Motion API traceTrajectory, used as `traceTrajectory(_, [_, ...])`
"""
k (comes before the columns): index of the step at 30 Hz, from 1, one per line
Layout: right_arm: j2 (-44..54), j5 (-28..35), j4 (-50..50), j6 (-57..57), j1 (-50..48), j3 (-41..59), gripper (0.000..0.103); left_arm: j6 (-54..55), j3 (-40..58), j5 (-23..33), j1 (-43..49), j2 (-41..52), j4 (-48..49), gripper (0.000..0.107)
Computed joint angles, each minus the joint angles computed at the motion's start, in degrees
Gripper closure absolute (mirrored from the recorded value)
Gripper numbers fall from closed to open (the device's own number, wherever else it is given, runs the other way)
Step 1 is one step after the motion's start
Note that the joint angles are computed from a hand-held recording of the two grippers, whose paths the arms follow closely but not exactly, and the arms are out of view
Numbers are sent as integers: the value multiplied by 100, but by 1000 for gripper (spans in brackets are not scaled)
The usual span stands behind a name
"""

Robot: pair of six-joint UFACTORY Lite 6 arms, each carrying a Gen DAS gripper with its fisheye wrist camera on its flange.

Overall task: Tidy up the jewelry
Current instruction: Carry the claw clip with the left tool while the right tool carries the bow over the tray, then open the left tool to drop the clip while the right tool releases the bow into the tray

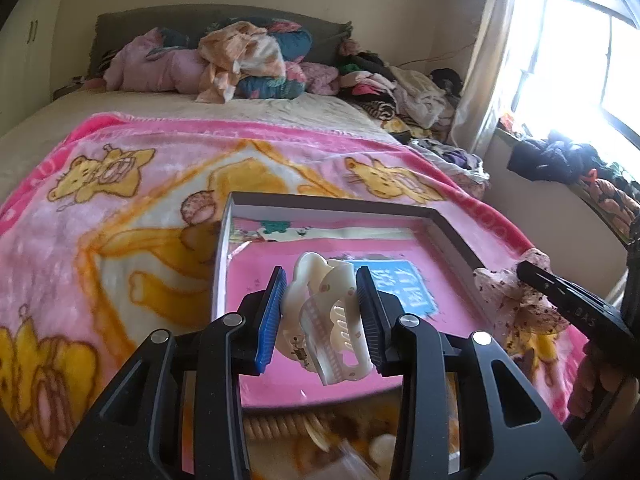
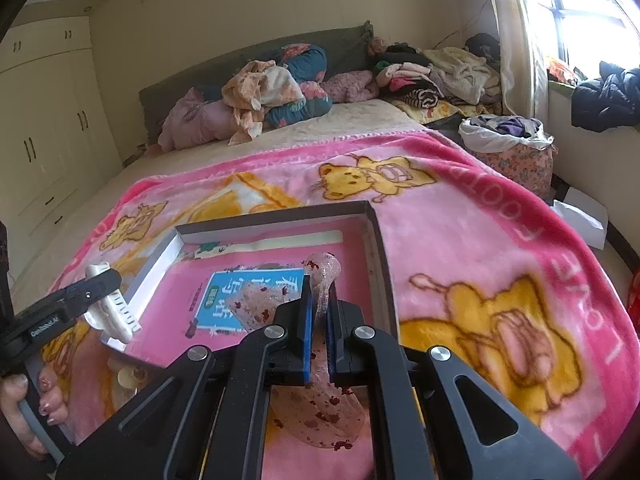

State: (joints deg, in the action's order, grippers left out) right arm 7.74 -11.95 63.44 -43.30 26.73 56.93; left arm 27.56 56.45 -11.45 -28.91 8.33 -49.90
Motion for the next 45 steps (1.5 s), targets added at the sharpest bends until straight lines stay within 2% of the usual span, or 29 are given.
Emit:
traceTrajectory(9, [1126,169,1394,-1444,-26,1110,97,-1945,540,259,354,855,1944,79])
traceTrajectory(14, [1475,189,1814,-1838,-24,1339,97,-2125,591,212,337,1038,2167,79])
traceTrajectory(20, [1654,124,1839,-1825,-42,1398,92,-2162,596,179,330,1059,2198,79])
traceTrajectory(23, [1641,105,1459,-1427,-45,1310,86,-2146,623,180,332,1083,2167,79])
traceTrajectory(27, [1442,-40,675,-603,3,1001,62,-1886,716,187,346,1165,1865,78])
traceTrajectory(36, [641,-464,-289,504,153,86,43,-1447,716,99,368,1218,1479,78])
traceTrajectory(38, [461,-511,-358,623,194,-115,40,-1340,711,91,380,1211,1365,73])
traceTrajectory(39, [357,-522,-455,742,211,-238,39,-1298,700,79,386,1200,1313,66])
traceTrajectory(45, [-54,-680,-402,743,402,-672,37,-919,465,-59,347,932,904,62])
